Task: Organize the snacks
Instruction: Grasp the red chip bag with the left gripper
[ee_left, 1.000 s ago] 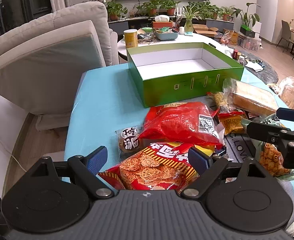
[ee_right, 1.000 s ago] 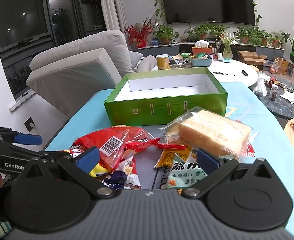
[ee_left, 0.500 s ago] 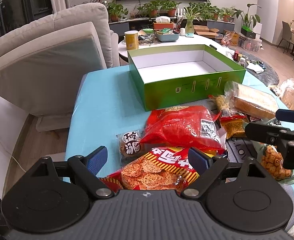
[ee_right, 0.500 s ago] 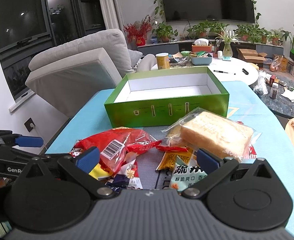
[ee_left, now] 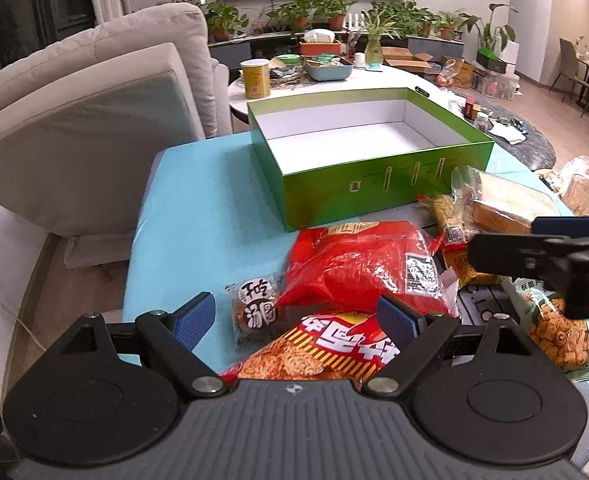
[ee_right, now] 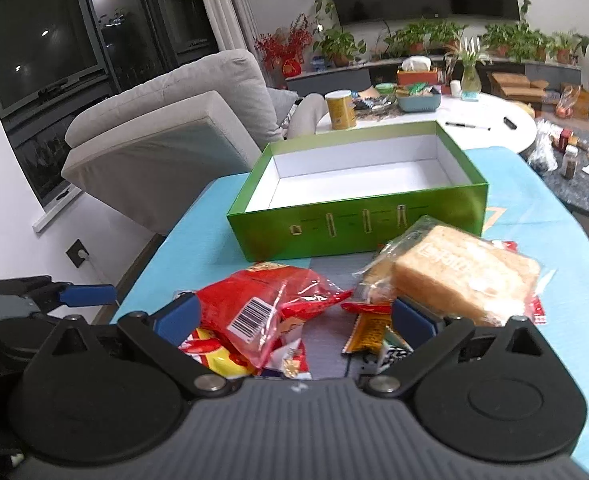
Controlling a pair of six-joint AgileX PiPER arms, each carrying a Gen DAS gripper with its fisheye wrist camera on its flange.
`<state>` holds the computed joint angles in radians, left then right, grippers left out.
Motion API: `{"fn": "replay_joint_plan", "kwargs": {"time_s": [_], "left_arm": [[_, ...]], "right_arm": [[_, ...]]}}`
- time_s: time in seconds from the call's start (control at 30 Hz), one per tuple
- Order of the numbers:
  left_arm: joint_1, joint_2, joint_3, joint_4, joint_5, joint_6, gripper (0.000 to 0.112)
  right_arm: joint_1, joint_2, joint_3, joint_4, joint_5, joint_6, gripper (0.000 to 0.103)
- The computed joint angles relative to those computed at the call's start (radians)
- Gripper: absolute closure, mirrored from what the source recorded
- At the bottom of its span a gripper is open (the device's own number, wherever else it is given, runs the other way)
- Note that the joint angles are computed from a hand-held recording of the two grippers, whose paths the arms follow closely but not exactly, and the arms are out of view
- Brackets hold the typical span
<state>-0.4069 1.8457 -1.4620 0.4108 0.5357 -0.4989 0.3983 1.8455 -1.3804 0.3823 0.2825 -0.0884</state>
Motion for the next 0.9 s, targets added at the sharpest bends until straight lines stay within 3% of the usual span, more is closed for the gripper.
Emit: {"fn": "replay_joint_plan", "kwargs": {"time_s": [0.27,0.4,0.53,0.67,0.8,0.9], "left_arm": [[0.064,0.089,-0.109,-0.306,0.011,0.335,0.026],[0.105,0.132,-0.161,-0.487,0.03,0.525,0.026],[0.157,0.197,-0.245,-0.729,0.108,0.771,0.026],[0.163,0.28,-0.359,-0.721,0.212,0.75,0.026],[0.164,0.3,-0.384,-0.741,0.222,0.773,0.026],[0.175,0.334,-0.425,-0.787,0.263,0.794,0.041]], "right_arm": [[-0.025,0.116,-0.189,0.036,0.162,0.022,0.007],[-0.05,0.206,-0.33,0.093,0.294,0.015,0.007],[-0.057,0.282,-0.446,0.093,0.383,0.051,0.007],[-0.063,0.358,-0.565,0.068,0.461,0.089,0.007],[-0.081,0.434,-0.694,0.074,0.543,0.094,0.007],[-0.086,0.492,-0.802,0.089,0.626,0.087,0.007]]}}
